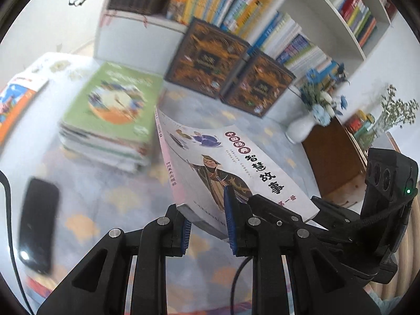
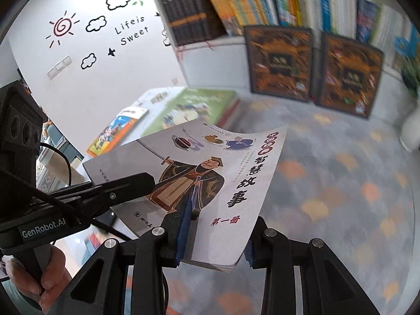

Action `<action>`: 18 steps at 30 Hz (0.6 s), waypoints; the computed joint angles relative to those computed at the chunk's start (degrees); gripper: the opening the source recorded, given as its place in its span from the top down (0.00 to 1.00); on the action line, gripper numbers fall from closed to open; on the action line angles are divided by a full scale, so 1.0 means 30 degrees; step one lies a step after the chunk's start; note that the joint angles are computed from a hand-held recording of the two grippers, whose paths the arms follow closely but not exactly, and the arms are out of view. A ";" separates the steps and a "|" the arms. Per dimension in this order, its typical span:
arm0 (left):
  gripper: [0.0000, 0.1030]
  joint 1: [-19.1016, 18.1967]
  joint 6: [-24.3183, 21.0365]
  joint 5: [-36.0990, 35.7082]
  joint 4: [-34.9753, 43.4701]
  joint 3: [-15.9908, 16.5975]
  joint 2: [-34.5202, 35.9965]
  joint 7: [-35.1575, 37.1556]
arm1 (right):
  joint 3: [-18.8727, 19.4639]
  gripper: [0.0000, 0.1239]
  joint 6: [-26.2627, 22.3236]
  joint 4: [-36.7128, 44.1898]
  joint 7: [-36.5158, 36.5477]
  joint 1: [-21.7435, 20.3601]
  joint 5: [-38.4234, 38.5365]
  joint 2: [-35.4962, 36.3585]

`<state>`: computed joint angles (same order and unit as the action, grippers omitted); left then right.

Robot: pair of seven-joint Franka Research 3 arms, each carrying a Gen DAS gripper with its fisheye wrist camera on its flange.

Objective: Organize books

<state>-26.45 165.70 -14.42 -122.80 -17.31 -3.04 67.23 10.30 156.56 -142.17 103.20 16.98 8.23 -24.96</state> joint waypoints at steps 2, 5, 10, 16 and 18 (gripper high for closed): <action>0.81 0.0205 0.0004 -0.0948 -0.0021 0.0478 -0.0054 0.1364 | 0.0487 0.73 0.0403 0.1075 0.0574 -0.0218 -0.0398 0.1301; 0.81 0.0573 0.0053 -0.2760 0.0164 0.1077 0.0110 0.3814 | 0.1035 0.73 0.0660 0.2976 0.1794 -0.0427 -0.1522 0.3385; 0.81 0.1622 0.0015 -0.5346 0.0850 0.1264 0.0926 0.7123 | 0.1246 0.72 -0.0128 0.6412 0.4633 -0.0242 -0.4800 0.6663; 0.80 0.3169 -0.0129 -0.8146 0.1985 0.0674 0.2320 0.9967 | 0.0017 0.71 -0.1341 0.9339 0.6098 0.1073 -0.5826 0.9347; 0.80 0.3712 -0.0292 -0.8841 0.2511 0.0343 0.2898 1.0947 | -0.0531 0.71 -0.1645 0.9995 0.6750 0.1576 -0.6343 0.9931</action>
